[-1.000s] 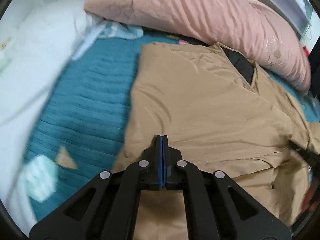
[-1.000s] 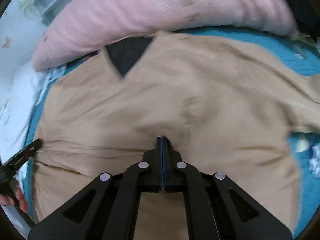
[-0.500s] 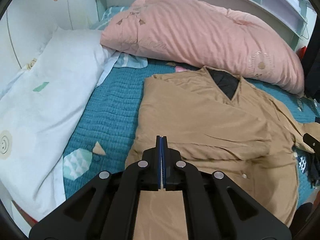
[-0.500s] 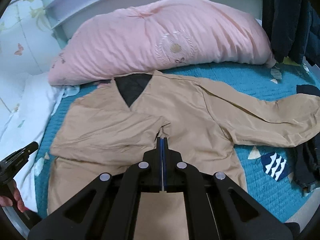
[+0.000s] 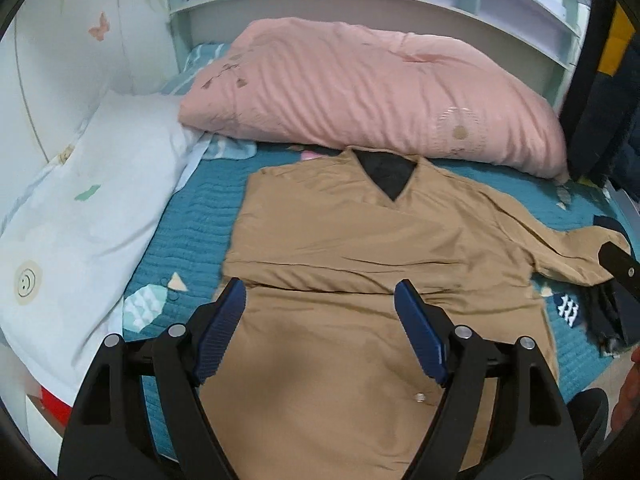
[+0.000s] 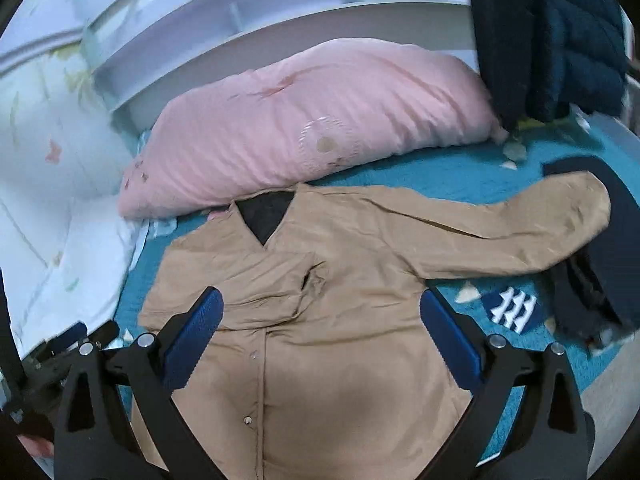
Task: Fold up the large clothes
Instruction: 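Move the right tool to the other sleeve cuff of the tan jacket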
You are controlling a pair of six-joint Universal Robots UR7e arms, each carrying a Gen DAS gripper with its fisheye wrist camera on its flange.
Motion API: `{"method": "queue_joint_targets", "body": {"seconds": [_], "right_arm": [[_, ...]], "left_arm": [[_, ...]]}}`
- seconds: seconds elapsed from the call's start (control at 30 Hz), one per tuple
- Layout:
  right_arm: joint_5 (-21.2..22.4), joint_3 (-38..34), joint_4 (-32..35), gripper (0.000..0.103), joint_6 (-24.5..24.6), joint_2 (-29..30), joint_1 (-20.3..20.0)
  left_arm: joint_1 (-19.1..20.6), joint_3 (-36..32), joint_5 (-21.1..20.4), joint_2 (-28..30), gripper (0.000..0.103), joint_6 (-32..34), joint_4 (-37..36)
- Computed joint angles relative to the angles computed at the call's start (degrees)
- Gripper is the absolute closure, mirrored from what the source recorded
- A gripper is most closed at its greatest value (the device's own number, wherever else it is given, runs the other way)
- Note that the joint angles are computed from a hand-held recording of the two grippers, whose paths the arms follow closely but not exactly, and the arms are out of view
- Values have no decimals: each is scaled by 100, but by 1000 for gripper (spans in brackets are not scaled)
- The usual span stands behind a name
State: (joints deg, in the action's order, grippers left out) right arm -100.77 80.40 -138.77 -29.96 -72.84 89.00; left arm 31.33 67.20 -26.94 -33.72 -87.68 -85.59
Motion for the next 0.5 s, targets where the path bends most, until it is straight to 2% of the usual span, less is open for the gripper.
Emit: {"method": "queue_joint_targets", "body": {"seconds": [0.23,0.37,0.5], "right_arm": [[-93,-377,44,8,215,-9,-331],[-215,-680,-57,8,247,87,-515],[-309,-1150,60,8,285,278,-724]], "left_arm": [[2,-732,3,580,25,928,-517],[68,-1223,-89,982,25,1738,-1103],[171,-2068,-202,1552,25,2271,-1133]]}}
